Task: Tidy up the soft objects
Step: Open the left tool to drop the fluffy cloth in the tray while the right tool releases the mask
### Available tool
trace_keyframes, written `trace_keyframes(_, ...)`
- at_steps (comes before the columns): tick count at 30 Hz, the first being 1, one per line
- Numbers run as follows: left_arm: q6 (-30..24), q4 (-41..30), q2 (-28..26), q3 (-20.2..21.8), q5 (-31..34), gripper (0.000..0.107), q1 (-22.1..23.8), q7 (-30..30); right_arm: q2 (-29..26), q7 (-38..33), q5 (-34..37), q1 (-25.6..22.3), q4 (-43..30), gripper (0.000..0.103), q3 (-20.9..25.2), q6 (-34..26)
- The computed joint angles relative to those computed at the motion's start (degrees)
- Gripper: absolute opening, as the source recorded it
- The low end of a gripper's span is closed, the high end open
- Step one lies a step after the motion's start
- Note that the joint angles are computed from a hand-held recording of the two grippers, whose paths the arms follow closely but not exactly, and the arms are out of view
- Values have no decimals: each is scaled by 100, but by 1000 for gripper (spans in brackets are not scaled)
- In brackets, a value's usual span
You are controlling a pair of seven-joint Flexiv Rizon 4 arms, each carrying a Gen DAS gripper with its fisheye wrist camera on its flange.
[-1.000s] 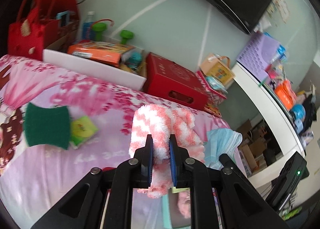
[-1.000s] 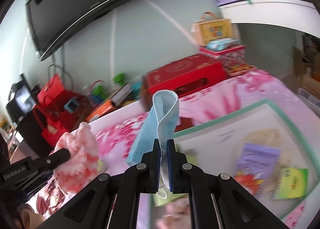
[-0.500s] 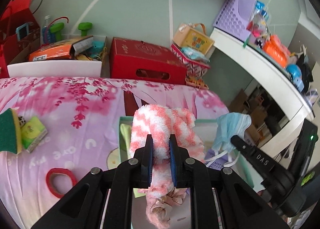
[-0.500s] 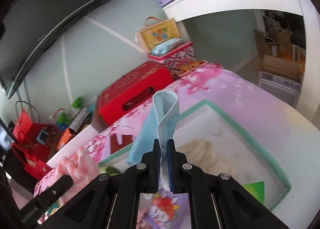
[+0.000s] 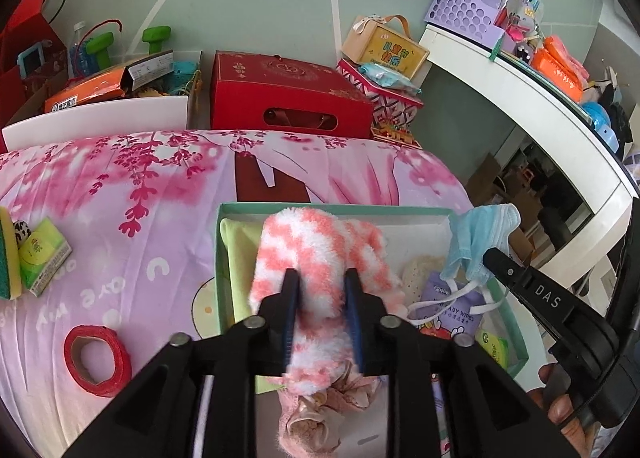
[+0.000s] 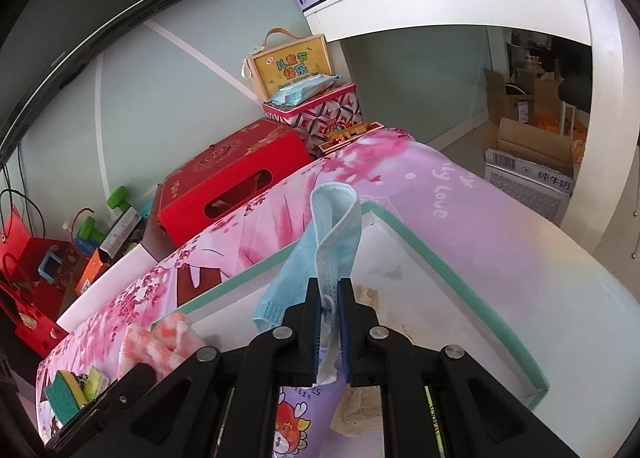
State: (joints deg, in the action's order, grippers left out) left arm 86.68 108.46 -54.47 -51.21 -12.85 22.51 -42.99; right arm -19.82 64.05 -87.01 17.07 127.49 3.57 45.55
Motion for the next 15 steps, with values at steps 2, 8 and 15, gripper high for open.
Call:
trace_keyframes(2,-19,9,30,18,0,36,3,-7,4,-15,7,-18,10,11,-1,35)
trace_keyframes(8,-36,61,62,-92,-52,48,117,-15,13,-44,203,-7,40,29,15,42)
trace_keyframes(15,167,76,227,62,-8,65,46,-195,79,-292,631,37,80,42,50,32)
